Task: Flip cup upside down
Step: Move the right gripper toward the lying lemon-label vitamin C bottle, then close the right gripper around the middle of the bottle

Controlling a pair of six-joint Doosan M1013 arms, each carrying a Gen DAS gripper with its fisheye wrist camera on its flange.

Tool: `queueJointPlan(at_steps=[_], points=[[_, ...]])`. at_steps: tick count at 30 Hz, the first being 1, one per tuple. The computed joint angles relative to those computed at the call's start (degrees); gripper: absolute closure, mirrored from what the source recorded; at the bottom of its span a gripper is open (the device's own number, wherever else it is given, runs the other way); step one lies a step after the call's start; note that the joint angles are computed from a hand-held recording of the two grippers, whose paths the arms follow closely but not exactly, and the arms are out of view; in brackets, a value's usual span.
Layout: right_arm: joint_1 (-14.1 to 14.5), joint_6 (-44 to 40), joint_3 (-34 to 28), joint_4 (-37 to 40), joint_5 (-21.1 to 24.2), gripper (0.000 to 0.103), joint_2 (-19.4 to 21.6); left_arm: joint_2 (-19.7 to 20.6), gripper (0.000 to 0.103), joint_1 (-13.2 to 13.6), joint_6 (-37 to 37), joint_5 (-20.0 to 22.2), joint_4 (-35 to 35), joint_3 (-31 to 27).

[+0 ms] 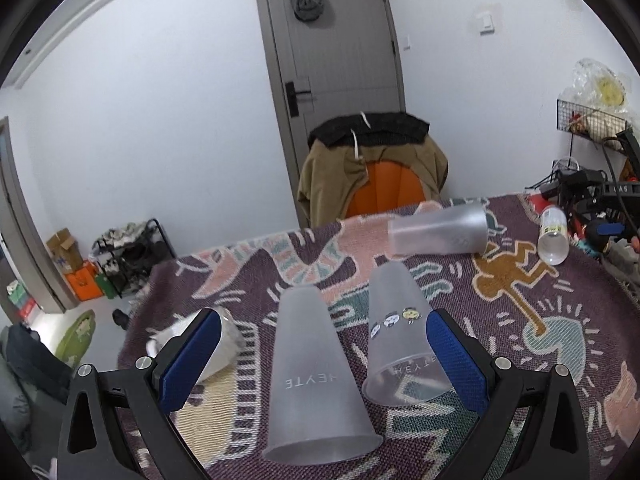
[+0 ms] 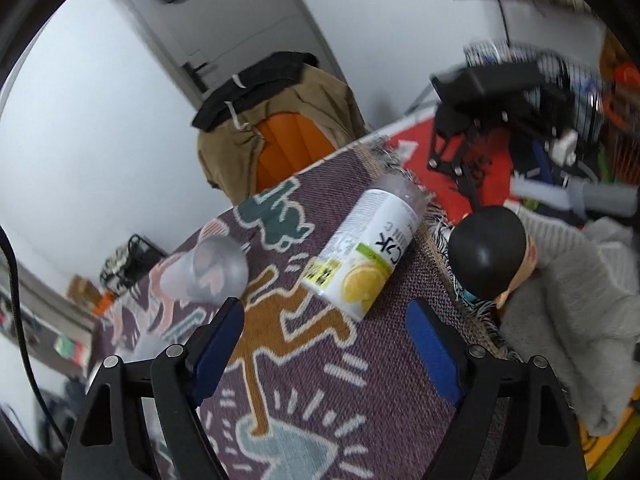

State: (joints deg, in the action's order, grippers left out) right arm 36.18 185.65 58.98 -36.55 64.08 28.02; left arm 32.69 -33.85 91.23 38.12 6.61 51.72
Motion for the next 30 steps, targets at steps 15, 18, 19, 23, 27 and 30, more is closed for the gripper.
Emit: queueJointPlan(at_steps=[15, 18, 19, 23, 27, 30], points=[[-4.5, -1.2, -1.5, 8.2, -0.7, 0.019, 2.7, 6.5, 0.0, -0.9, 0.0, 7.4, 1.5, -12.0], [-4.9, -0.6, -1.7, 9.0, -0.8, 0.019, 2.9, 8.1, 0.0, -1.2, 0.9, 9.0, 1.4, -14.9], [-5.1, -0.3, -1.7, 9.1, -0.8, 0.019, 3.0, 8.4, 0.0, -1.3, 1.1, 9.3, 1.3, -15.5], [-5.7, 1.3, -2.1, 10.8, 0.5, 0.019, 3.5, 9.4, 0.0, -1.6, 2.4, 10.3, 0.0, -17.7], [-6.4, 6.6, 1.4, 13.2, -4.4, 0.033, 2.3, 9.1, 0.0, -1.8, 2.9, 9.8, 0.5, -17.1], [-6.1, 9.9, 2.7, 11.7, -5.0, 0.038, 1.7, 8.4, 0.0, -1.9, 2.8, 9.2, 1.3, -16.0]])
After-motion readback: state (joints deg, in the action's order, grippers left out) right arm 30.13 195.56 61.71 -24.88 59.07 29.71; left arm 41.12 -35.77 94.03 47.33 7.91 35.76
